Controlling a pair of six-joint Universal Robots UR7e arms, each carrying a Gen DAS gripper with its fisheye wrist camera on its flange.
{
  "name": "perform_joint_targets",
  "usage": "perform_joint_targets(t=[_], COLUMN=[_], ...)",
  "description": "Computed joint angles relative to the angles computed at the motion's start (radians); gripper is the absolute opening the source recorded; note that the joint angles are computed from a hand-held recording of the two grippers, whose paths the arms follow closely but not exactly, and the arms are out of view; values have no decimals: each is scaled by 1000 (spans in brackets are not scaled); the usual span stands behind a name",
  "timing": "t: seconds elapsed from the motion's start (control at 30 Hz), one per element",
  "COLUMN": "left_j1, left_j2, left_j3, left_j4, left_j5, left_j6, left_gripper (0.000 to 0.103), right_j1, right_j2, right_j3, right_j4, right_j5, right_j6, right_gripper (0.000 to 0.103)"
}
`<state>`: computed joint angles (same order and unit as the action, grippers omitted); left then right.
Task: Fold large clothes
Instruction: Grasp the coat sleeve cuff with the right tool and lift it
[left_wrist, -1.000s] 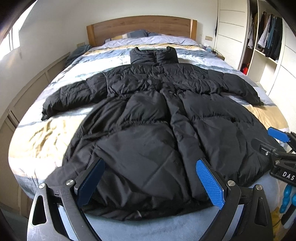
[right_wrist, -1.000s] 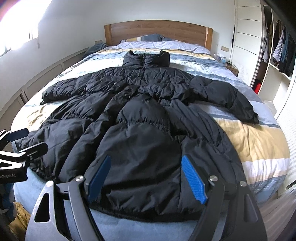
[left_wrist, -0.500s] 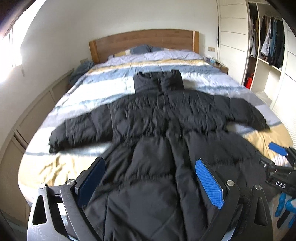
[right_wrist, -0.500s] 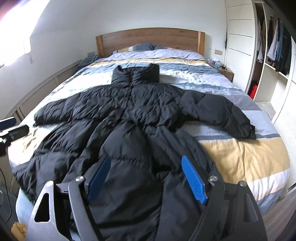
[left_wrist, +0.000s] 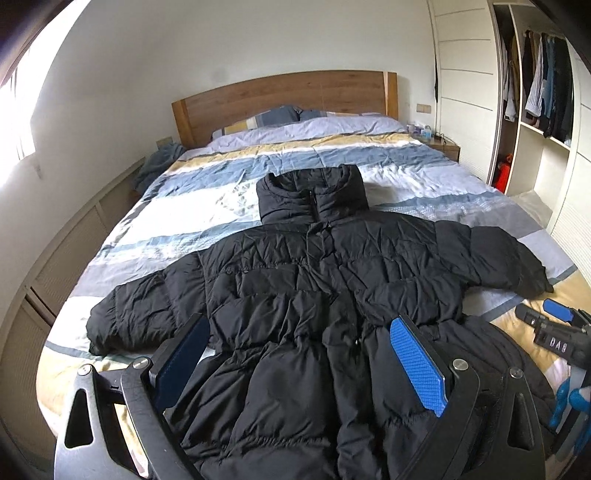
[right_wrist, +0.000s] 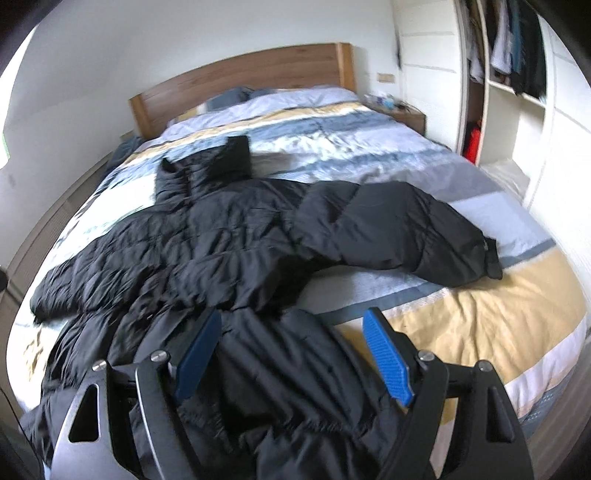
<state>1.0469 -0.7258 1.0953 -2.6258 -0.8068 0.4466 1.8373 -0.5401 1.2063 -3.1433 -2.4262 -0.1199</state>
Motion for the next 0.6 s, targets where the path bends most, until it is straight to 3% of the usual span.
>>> perform_joint_targets(t=[0.47, 0.6], left_j1=[58, 68], left_j2=[145, 171], left_j3=[-199, -235], left_j4=[121, 147], left_j5=[-12, -9], left_j6=[-21, -24], left_gripper=[97, 97], right_j1=[-127, -169], right_j2=[-26, -59], right_j3=[-25, 19], right_j4=[52, 28], right_j5=[22, 74], right_j6=[208, 286], right_gripper=[78, 78])
